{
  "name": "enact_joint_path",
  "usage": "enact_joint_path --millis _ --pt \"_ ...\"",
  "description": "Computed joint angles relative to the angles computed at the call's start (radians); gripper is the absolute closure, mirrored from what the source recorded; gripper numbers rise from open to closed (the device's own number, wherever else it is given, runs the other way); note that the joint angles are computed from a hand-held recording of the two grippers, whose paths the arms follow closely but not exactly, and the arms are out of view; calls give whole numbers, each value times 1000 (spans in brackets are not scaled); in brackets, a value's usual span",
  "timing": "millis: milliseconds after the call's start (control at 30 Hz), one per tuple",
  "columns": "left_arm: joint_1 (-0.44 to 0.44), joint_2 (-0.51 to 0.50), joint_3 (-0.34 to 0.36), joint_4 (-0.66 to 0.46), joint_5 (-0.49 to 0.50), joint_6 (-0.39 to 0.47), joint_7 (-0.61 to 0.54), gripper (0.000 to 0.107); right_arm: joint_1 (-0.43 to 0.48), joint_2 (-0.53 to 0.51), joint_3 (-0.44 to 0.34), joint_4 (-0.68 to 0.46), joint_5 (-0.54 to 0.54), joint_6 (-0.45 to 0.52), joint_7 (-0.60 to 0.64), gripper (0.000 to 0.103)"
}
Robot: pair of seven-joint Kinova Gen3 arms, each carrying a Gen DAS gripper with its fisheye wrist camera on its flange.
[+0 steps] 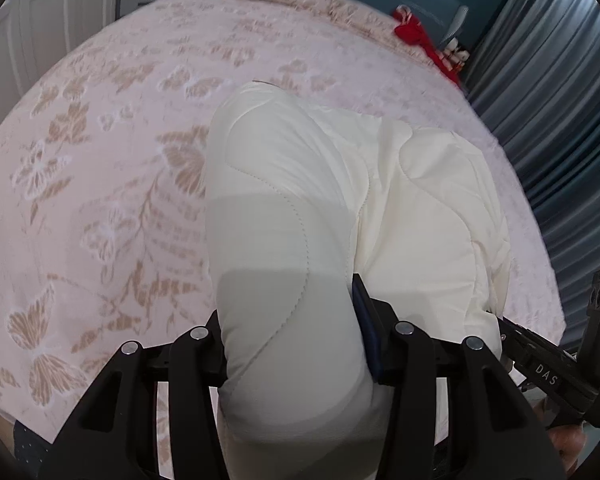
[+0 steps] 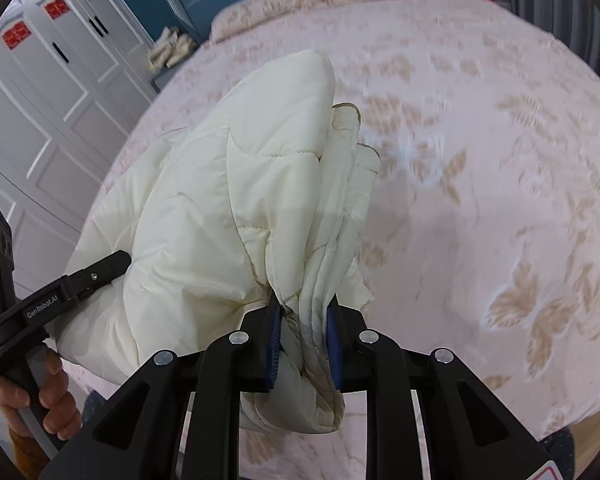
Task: Fold large clothes
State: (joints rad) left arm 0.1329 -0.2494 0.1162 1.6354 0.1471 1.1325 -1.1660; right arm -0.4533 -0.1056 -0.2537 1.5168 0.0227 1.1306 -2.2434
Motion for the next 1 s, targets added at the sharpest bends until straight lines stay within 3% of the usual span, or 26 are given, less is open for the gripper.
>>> enact_joint_path --millis 267,600,767,1000 --pt "-7 -38 -14 -125 -9 -20 -38 62 -19 -6 -53 -147 141 28 -32 84" --pt "-36 -39 -70 -239 -12 -108 -156 62 -113 102 -74 -390 347 31 -39 84" --pt "-43 -35 -143 -232 44 -195 -257 62 -201 174 -38 -494 428 29 -28 84" --pt "-63 8 -233 -207 170 -270 -393 62 -288 279 43 -606 457 20 15 84"
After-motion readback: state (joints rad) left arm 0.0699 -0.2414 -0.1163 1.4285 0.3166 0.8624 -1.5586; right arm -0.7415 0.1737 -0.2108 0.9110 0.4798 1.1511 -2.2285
